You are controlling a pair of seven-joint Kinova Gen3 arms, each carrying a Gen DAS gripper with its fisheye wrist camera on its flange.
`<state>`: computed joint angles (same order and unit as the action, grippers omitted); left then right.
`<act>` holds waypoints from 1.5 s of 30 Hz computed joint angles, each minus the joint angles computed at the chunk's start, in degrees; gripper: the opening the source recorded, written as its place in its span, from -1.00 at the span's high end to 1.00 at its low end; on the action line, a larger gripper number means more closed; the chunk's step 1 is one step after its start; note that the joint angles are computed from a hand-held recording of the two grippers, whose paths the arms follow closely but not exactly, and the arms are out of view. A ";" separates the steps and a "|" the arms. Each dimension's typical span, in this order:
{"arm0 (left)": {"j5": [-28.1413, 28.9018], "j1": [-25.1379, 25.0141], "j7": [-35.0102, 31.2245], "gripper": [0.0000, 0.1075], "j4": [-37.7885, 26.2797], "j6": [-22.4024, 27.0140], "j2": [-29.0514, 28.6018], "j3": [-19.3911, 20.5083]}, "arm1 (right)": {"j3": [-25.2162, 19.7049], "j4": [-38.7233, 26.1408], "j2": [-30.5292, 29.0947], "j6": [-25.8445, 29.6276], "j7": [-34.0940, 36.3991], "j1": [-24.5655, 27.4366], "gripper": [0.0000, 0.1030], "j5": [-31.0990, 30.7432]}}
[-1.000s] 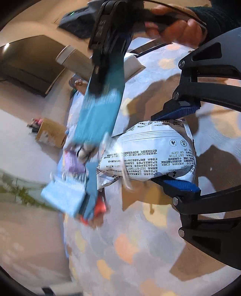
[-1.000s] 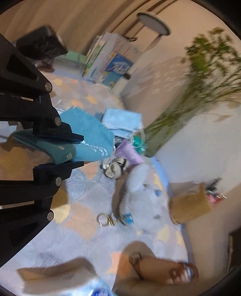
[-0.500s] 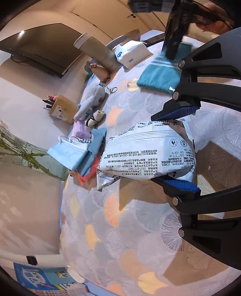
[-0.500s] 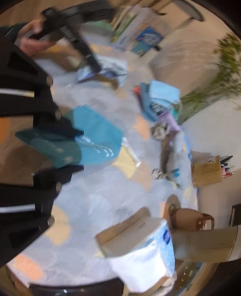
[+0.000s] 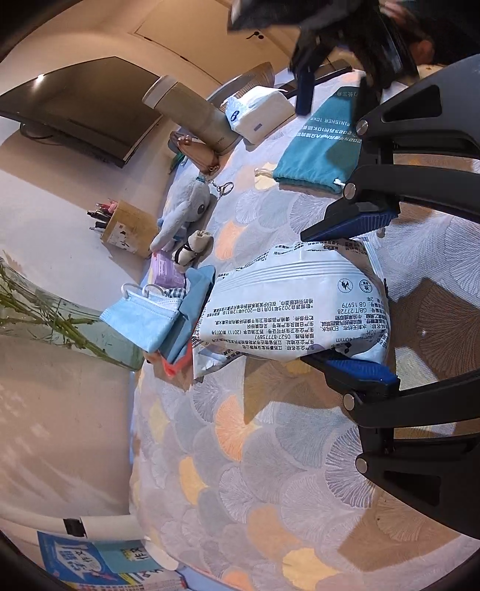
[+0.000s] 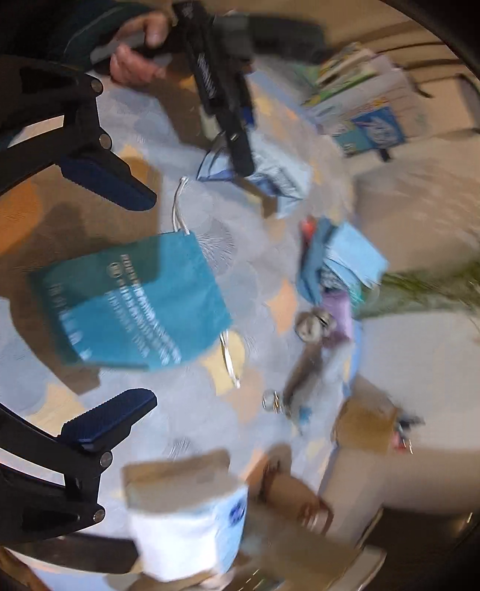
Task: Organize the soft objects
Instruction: 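Lift and carry the snack bag and sock in both grippers to the glass dish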
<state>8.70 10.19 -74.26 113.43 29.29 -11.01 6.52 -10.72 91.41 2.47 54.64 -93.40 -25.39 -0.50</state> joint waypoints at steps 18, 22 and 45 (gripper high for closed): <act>-2.99 -1.62 3.08 0.00 -0.72 0.88 0.49 2.38 | -1.26 7.21 -0.76 -8.64 -12.09 -3.63 0.35 8.72; -9.90 -3.07 9.73 0.00 -1.29 1.57 -0.09 6.40 | -0.79 8.28 -2.26 -10.48 -10.86 -2.24 0.65 4.67; -21.01 7.14 15.15 0.00 -29.63 9.75 8.10 14.88 | 4.90 2.71 -18.21 -9.73 -5.43 10.68 0.68 -3.57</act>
